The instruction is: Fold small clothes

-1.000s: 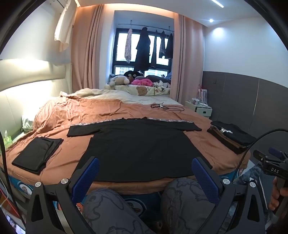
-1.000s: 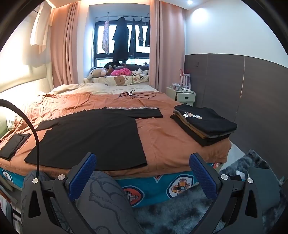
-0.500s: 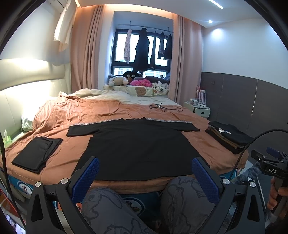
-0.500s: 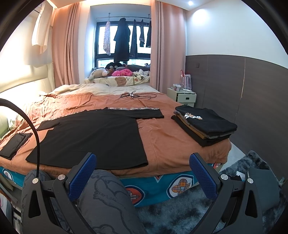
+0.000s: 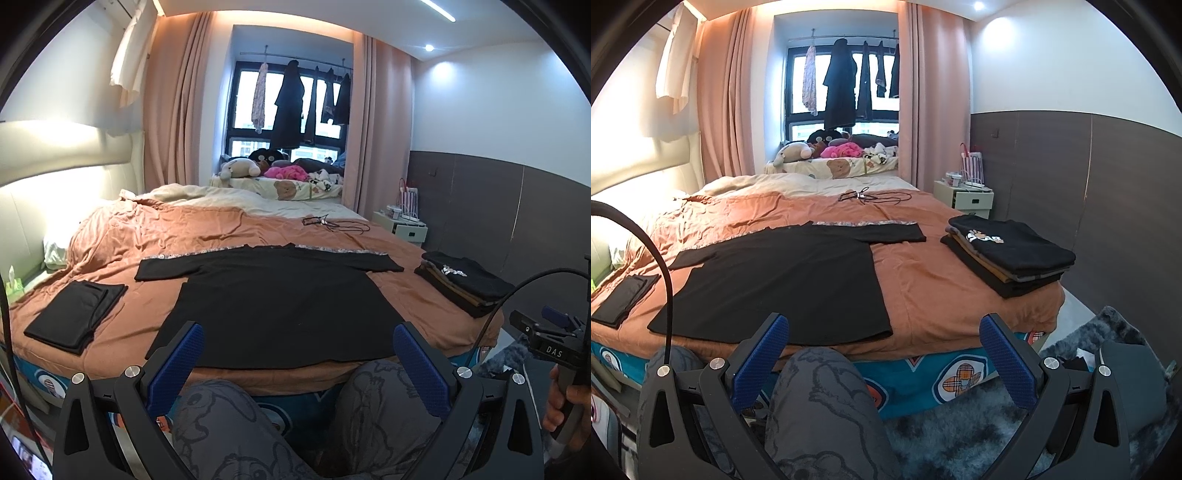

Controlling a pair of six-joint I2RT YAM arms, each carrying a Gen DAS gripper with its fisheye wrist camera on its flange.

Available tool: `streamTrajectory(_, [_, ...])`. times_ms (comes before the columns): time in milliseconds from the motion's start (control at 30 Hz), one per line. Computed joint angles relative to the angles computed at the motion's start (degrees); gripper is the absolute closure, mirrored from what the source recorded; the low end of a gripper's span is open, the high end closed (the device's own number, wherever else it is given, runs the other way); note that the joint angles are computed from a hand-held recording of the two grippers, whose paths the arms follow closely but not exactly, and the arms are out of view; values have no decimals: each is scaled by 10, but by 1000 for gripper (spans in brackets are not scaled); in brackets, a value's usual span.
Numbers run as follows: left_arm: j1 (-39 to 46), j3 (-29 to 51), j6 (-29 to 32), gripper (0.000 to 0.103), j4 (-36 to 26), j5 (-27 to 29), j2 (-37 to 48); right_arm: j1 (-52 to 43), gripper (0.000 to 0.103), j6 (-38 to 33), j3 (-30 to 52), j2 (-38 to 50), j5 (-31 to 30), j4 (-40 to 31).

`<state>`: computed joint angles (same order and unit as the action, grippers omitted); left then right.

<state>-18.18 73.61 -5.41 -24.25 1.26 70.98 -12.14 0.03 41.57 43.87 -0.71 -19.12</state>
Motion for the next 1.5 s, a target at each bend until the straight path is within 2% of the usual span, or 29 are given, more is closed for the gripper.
streamTrajectory(700, [16,-20,-7,0,-11,12,-36,-4,0,-2,-14,-17,-14,5])
streamTrajectory(1033, [37,5,-10,0,-10,28,-9,-7,0,-3,0,9,-28,20])
streamTrajectory(1300, [70,28,-12,0,0,56,35,19,0,0,26,69,-3,44])
streamTrajectory(1500, [99,83,-12,0,-8,81,102,38,0,9,91,168,1,47])
